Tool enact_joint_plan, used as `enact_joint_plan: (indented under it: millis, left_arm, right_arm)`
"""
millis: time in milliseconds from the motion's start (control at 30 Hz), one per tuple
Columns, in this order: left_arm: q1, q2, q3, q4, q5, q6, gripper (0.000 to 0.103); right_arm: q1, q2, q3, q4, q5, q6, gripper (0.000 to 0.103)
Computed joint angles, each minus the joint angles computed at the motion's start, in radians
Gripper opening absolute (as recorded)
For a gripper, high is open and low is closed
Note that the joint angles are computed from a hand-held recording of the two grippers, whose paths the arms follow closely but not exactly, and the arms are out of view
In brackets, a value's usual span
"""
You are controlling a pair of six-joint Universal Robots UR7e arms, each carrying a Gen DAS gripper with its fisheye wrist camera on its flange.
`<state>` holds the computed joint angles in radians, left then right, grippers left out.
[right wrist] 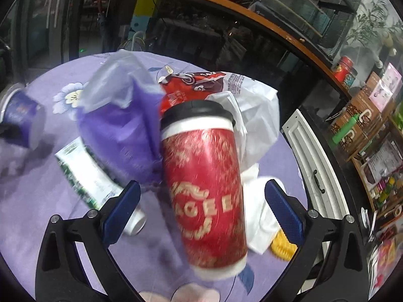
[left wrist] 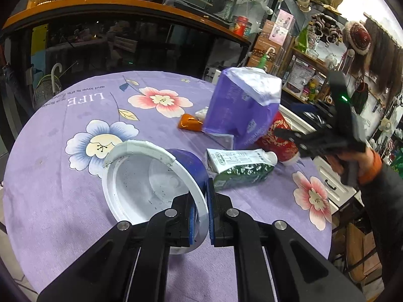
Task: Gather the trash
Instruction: 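Grasp the red coffee cup with the right tool while the left tool holds the yogurt cup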
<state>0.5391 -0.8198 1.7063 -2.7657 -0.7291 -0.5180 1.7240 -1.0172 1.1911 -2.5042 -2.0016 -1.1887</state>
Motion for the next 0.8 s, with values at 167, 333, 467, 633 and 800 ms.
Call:
enact_joint_plan:
  millis: [167, 333, 467, 633, 800]
  left_arm:
    - [0.001, 0.001, 0.011, -0.019, -0.011, 0.008, 0.008]
    - [0.004, 0.007, 0.016, -0.041, -0.032, 0.011, 0.008]
    - [-0.001, 0.014, 0.016, -0.040, -0.021, 0.015, 0.008]
    - [-0.009, 0.021, 0.016, -0.047, -0.020, 0.017, 0.008]
    - [-0.022, 0.024, 0.017, -0.056, -0.018, 0.021, 0.008]
  right_arm:
    - [0.005, 0.074, -0.082, 0.025, -0.052, -0.013, 0.097]
    - [0.007, 0.121, -0.121, 0.014, -0.086, -0.029, 0.089]
    - [0.005, 0.119, -0.106, -0.008, -0.081, -0.036, 0.079]
    - [-0.002, 0.067, -0.060, 0.002, -0.010, 0.025, 0.079]
    - [-0.013, -0.030, 0.030, 0.004, 0.096, 0.090, 0.079]
